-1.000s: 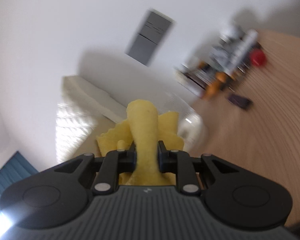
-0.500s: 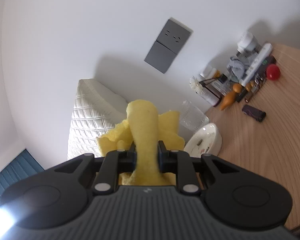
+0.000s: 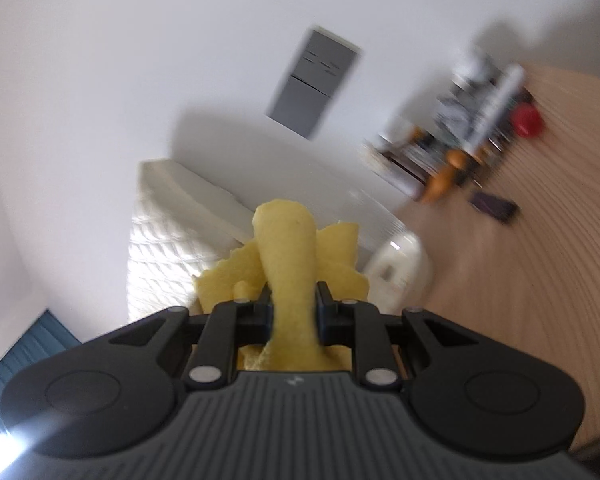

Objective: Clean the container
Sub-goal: 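Hold the tin with the left gripper while the right gripper rubs the cloth along its side, then hold the tin with the left gripper while the right gripper wipes the cloth up its side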

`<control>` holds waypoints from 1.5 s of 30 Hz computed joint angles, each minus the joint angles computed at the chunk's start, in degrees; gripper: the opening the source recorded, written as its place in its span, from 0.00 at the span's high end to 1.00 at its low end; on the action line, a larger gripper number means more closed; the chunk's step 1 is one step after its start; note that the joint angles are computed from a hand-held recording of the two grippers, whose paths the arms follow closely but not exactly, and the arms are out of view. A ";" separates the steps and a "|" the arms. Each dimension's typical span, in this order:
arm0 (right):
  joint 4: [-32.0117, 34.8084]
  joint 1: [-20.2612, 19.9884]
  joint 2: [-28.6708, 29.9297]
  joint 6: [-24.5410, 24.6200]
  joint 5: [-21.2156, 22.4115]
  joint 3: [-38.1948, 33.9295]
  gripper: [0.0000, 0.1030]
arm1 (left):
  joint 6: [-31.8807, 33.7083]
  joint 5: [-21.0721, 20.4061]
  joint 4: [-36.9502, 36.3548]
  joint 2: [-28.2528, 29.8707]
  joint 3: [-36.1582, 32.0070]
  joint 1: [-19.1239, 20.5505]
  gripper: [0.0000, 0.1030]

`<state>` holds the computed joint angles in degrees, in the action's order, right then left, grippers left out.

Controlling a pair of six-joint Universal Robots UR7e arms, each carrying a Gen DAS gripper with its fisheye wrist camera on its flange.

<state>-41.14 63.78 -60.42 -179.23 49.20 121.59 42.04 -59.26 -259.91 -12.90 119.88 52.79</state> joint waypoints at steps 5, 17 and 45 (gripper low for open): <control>2.20 -0.51 1.16 -0.60 1.97 -1.15 0.79 | -0.44 0.21 -0.12 0.04 0.25 -0.23 0.20; 1.47 0.11 0.90 1.90 0.73 -1.49 0.79 | -0.49 0.61 -0.74 0.46 0.68 -0.75 0.20; 8.58 -0.18 2.37 -0.35 6.89 -3.54 0.79 | -0.35 -0.96 1.42 -1.64 1.14 0.36 0.20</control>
